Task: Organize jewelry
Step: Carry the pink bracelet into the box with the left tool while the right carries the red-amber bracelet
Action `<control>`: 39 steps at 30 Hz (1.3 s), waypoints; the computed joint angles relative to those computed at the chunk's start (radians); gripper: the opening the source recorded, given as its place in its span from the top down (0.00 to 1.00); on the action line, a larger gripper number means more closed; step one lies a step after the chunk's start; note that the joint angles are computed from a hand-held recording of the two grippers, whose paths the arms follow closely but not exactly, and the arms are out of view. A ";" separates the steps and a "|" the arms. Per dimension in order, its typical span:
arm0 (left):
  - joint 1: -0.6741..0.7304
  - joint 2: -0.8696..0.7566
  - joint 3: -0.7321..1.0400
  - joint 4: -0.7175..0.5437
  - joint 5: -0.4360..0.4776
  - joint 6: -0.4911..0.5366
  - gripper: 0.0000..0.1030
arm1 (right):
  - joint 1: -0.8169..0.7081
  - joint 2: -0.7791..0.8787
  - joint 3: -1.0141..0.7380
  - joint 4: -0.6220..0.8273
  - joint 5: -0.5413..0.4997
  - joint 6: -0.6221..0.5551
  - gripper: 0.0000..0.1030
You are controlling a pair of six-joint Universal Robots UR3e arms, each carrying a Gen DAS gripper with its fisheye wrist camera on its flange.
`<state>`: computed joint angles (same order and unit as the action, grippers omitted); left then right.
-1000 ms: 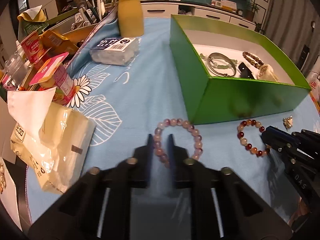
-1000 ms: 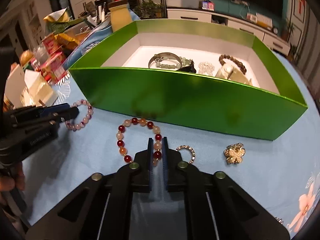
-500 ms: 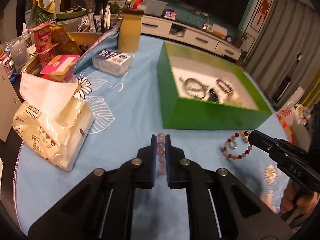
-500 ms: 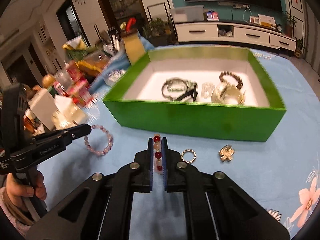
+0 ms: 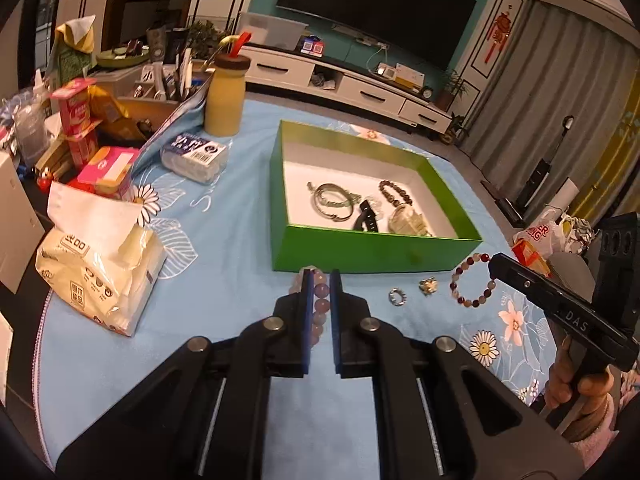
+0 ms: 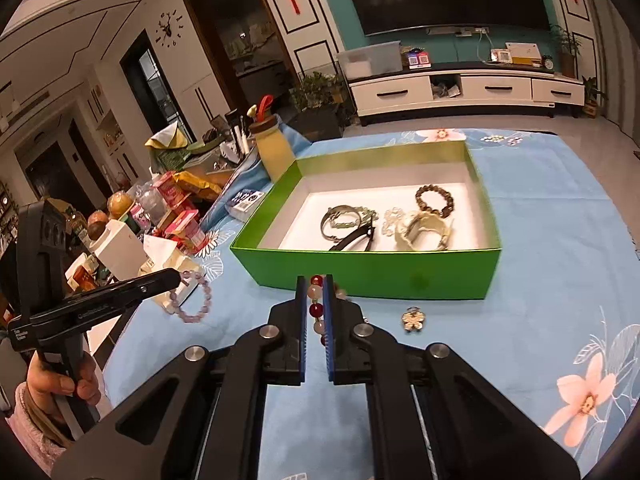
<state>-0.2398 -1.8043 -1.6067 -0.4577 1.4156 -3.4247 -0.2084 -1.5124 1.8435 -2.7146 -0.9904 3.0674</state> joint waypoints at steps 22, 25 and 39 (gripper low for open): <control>-0.049 -0.176 0.349 -0.136 -0.004 0.026 0.93 | -0.134 -0.048 0.032 -0.016 0.052 0.015 0.93; -0.056 -0.231 0.441 -0.169 0.004 0.034 0.93 | -0.135 -0.024 0.005 -0.021 0.042 0.019 0.93; -0.035 -0.571 0.990 -0.447 0.012 0.029 0.93 | -0.110 0.179 -0.245 -0.018 -0.019 0.049 0.93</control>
<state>-0.2752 -2.3750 -0.6164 -0.9046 1.4279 -3.3953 -0.3184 -1.3333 1.5989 -2.7324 -1.0094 3.1162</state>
